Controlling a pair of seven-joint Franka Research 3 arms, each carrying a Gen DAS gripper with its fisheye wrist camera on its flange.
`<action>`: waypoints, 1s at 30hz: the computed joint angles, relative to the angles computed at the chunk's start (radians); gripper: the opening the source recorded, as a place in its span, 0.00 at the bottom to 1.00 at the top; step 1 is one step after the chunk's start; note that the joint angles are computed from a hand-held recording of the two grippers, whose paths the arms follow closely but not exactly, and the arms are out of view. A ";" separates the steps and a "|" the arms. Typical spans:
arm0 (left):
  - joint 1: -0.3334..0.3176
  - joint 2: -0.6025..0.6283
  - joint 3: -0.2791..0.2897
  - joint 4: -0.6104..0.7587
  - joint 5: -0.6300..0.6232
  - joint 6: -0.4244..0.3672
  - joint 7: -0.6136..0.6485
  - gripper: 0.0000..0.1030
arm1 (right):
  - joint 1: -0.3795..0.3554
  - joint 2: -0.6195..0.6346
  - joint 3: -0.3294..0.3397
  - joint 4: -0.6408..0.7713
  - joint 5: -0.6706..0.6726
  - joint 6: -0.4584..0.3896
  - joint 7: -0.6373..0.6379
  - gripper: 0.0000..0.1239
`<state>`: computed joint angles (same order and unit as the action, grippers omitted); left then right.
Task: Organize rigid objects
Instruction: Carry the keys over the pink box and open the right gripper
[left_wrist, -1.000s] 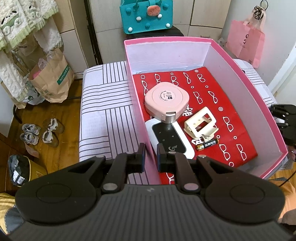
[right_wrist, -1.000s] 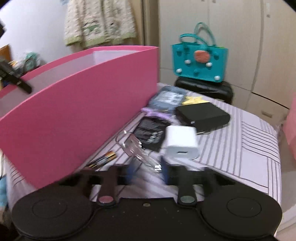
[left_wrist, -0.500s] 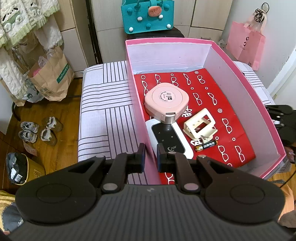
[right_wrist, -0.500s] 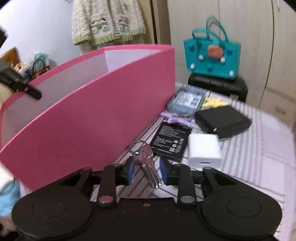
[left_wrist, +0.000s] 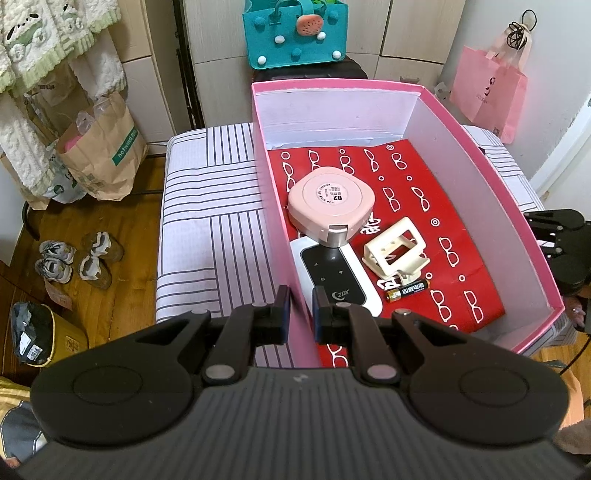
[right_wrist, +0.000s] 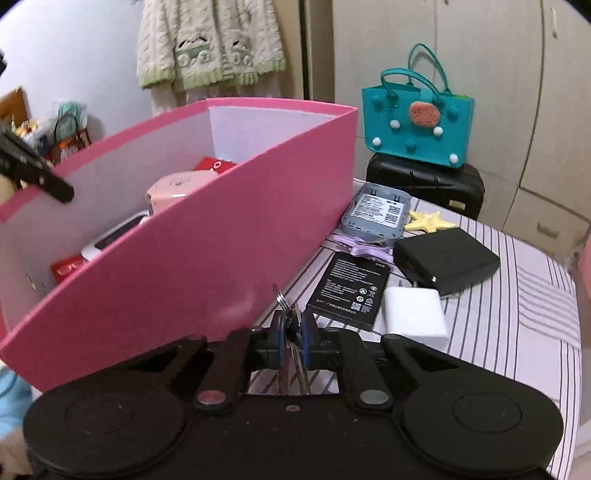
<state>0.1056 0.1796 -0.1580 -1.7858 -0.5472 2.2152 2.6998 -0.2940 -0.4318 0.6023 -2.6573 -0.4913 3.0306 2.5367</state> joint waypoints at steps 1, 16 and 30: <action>0.000 -0.001 0.000 0.000 0.001 -0.001 -0.002 0.11 | 0.009 -0.009 -0.009 -0.005 0.008 -0.005 0.002 0.08; -0.014 -0.011 0.001 -0.017 0.031 0.034 -0.032 0.09 | 0.021 -0.182 -0.039 0.010 0.099 0.044 -0.072 0.08; -0.009 0.019 -0.008 0.033 0.051 -0.001 -0.057 0.09 | 0.176 0.208 -0.169 0.258 0.275 0.073 -0.346 0.08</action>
